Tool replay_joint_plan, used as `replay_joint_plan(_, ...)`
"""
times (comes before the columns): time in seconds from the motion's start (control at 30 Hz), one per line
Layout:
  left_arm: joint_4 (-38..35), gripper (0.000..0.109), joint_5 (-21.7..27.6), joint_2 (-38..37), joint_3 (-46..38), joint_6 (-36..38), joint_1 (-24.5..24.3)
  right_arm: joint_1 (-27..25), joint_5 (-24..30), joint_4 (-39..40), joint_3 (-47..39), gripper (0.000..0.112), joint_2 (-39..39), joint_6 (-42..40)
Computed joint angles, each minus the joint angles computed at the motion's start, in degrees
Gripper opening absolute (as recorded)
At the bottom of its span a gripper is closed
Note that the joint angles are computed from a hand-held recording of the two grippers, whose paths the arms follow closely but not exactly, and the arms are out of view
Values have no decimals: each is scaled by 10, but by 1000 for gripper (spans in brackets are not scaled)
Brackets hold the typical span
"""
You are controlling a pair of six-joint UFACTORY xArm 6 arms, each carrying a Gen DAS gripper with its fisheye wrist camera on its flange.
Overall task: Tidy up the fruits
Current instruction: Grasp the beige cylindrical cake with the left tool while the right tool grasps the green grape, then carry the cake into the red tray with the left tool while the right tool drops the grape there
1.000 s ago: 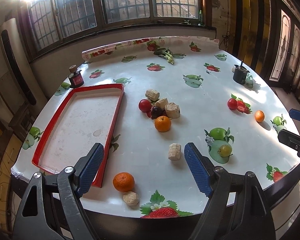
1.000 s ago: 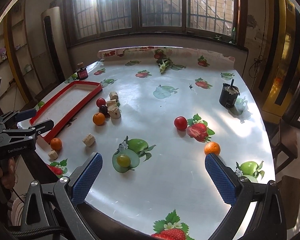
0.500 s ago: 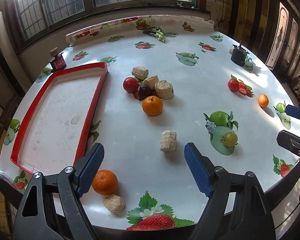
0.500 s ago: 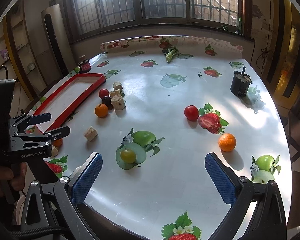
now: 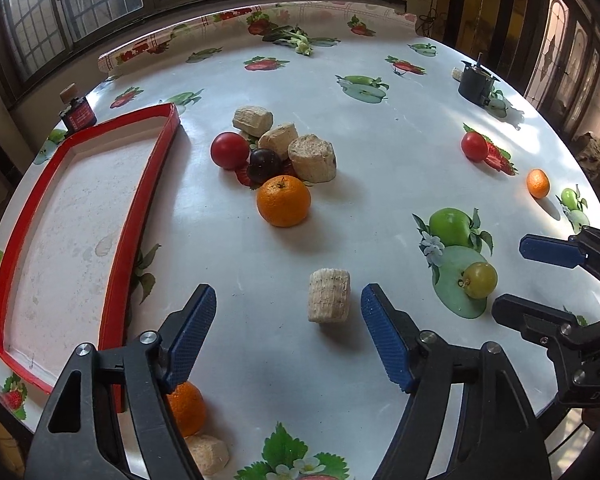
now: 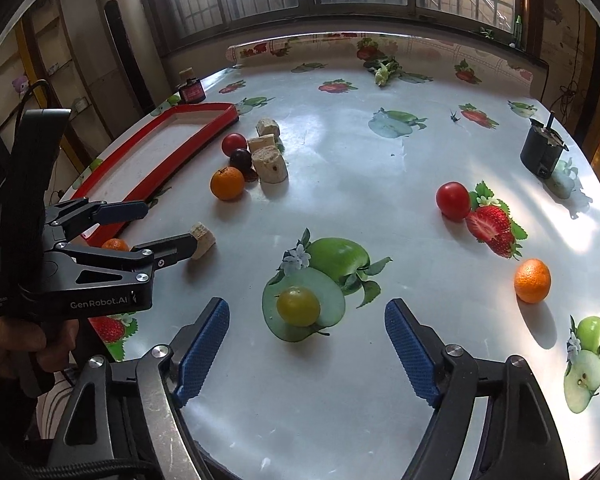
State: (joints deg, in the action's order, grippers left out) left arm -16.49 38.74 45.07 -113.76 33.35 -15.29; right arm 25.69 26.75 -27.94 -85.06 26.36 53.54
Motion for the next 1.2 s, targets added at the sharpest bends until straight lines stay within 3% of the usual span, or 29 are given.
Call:
replay_joint_plan(0.17, -12, 57, 35, 33, -43, 9, 2, -3, 14, 78, -36, 50, 43, -67)
replay_joint_plan(0.27, -22, 52, 36, 36, -46, 22, 2, -1, 22, 50, -50, 40, 55, -55)
replay_joint_plan(0.4, -38, 21, 38, 32, -44, 39, 3, -1, 14, 66, -52, 27, 58, -71)
replay_joint_plan(0.7, -99, 21, 73, 10, -30, 71, 19, 1, -8, 48, -19, 27, 28, -28)
replay_joint_plan(0.97, -138, 21, 51, -48, 33, 98, 34, 6, -29, 30, -24, 27, 13, -4)
replay_joint_plan(1.2, -136, 21, 35, -59, 29, 95, 48, 17, -39, 45, -65, 27, 29, -29)
